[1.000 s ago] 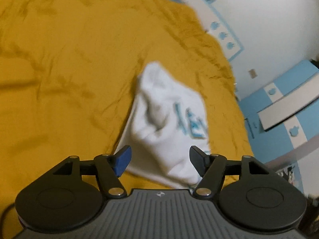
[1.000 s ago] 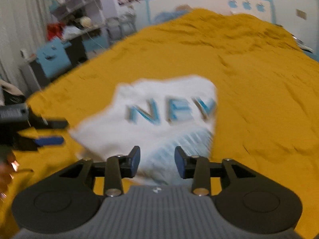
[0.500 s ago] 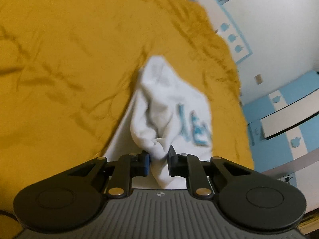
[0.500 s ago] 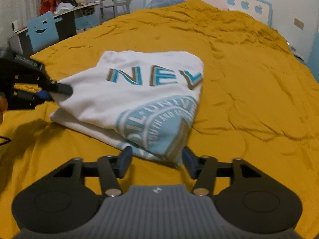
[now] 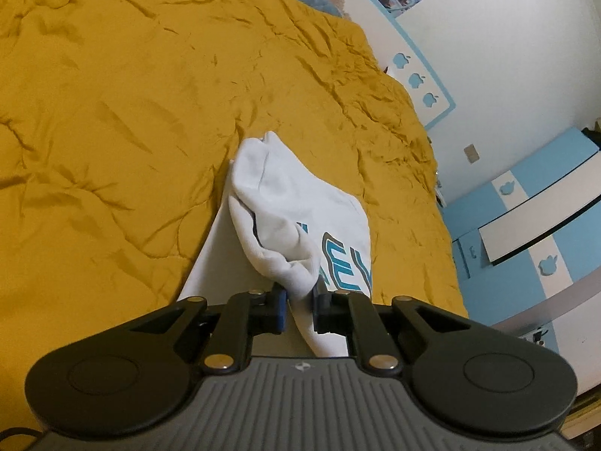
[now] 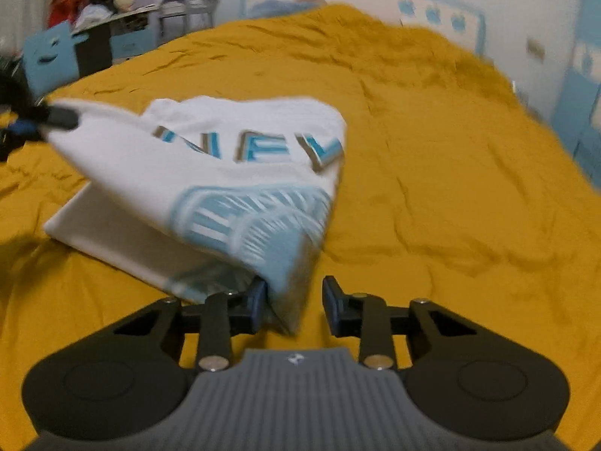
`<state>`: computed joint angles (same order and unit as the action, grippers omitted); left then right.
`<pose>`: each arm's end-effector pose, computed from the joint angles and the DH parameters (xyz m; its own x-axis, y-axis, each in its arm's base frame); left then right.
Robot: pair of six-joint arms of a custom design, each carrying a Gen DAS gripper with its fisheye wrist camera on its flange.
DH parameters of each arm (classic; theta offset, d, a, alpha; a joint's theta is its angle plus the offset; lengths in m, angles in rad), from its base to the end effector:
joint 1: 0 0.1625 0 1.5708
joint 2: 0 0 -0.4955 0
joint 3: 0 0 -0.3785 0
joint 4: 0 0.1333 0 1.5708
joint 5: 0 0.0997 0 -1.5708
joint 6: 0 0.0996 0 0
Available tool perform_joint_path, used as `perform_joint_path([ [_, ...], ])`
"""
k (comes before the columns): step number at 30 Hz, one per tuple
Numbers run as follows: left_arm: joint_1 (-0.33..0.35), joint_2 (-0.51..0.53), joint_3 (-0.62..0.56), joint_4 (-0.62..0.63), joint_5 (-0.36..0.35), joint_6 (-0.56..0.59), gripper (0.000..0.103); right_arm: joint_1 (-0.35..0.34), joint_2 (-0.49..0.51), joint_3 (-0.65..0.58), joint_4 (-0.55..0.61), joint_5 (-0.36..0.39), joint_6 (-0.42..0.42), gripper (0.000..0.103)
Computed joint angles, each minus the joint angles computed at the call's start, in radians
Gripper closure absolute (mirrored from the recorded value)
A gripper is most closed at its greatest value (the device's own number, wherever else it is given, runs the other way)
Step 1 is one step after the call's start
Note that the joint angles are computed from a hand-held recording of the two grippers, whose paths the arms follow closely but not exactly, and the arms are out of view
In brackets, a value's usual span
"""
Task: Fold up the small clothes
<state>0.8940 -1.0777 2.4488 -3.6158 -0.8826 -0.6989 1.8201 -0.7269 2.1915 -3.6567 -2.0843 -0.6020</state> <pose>-0.1195 -0.4626 0.2301 -0.9659 -0.2581 0.0216 -0.1725 0.5788 -0.7970 0.2155 -0.5044 0.1029 -0.6403 -0.3950 0.6588 -0.6833 0.6847 -0.2536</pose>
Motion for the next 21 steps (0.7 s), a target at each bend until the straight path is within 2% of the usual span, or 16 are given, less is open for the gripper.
perform_joint_path([
  [2,-0.005,-0.006,0.003,0.016,0.008,0.0,0.09,-0.017,-0.031,0.016,0.03,0.02,0.016,0.094],
  [3,-0.009,-0.01,0.0,0.038,0.017,0.0,0.09,-0.022,-0.043,0.026,0.031,0.037,0.022,0.103],
  [7,-0.025,-0.049,-0.011,0.2,0.076,-0.019,0.09,-0.021,-0.065,0.057,-0.011,0.088,0.036,0.103],
  [10,-0.032,-0.048,-0.016,0.325,0.108,-0.001,0.09,-0.023,-0.064,0.059,0.005,0.089,0.024,0.103],
  [12,-0.038,-0.036,-0.012,0.395,0.138,0.004,0.09,-0.036,-0.06,0.06,0.032,0.083,0.047,0.103],
  [17,-0.015,0.019,-0.004,0.389,0.157,0.007,0.089,-0.065,-0.047,0.059,0.069,0.081,0.077,0.103],
  [21,-0.012,0.044,-0.013,0.429,0.182,0.008,0.084,-0.086,-0.041,0.042,0.116,0.078,0.101,0.103],
])
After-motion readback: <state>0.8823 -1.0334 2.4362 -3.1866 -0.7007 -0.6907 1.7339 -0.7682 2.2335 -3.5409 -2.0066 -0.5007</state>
